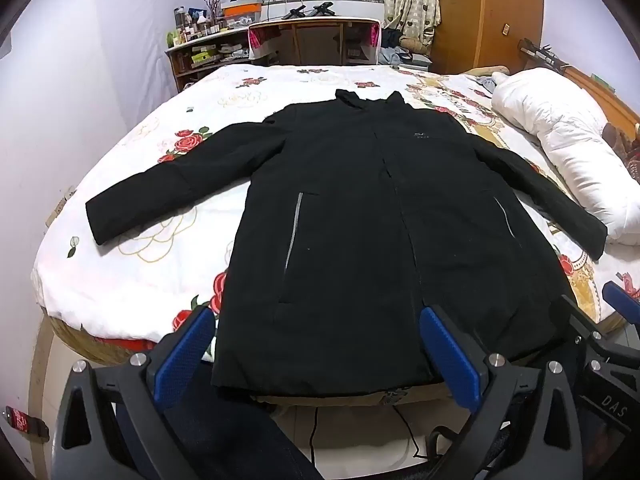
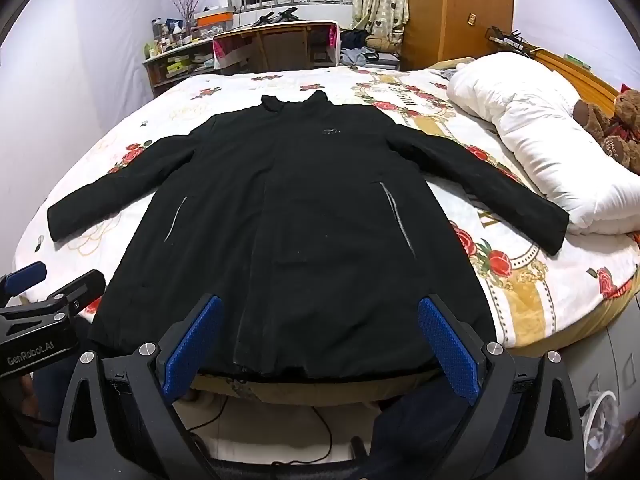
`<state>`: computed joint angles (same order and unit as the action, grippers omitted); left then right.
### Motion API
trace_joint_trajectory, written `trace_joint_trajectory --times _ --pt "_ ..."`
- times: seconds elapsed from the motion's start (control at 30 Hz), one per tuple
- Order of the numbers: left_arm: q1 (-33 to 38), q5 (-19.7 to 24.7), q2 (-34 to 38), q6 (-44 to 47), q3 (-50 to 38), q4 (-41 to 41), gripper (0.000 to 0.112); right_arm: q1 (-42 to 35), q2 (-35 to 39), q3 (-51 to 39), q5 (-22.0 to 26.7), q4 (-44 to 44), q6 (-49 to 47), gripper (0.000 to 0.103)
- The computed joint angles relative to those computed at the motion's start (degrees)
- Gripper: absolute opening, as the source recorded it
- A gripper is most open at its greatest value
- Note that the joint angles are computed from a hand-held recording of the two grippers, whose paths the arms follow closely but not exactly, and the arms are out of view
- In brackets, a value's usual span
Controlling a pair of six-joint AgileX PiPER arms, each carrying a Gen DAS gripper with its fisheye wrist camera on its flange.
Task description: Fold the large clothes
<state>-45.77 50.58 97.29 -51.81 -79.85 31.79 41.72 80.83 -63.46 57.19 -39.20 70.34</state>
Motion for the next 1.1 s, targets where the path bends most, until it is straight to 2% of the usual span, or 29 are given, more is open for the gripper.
trace_joint_trajectory --times 0.2,0.27,0.43,0.57,0.73,1.1 --pt "0.53 -2.79 -1.52 -0.89 1.26 -0.34 0.103 -0.34 -1.46 1.42 -2.78 -0.35 0.6 0.098" --pt "0.9 -3.45 -1.88 -0.78 1.29 -0.55 0.103 0.42 -2.55 1.4 -2.22 -1.97 2.01 0.098" --pt "-2.02 -1.97 -2.62 -4.35 -0.32 4.84 0.103 0.27 -3.95 1.58 -3.39 -3.81 3.15 0.098" --pt "-1.43 -3.93 -3.06 -6.08 0.84 6.83 0.103 3.51 -2.9 0.27 0.15 -7.46 6.06 0.098" --pt "-0.22 -5.47 -3.82 -6.05 1.59 4.97 0.103 6.21 -3.09 -0.82 4.35 -12.52 8.27 0.098" --pt "-2.42 -4.53 -4.76 -8.61 1.81 9.62 0.103 6.95 -3.72 -0.32 4.87 -13.16 9.02 0.098"
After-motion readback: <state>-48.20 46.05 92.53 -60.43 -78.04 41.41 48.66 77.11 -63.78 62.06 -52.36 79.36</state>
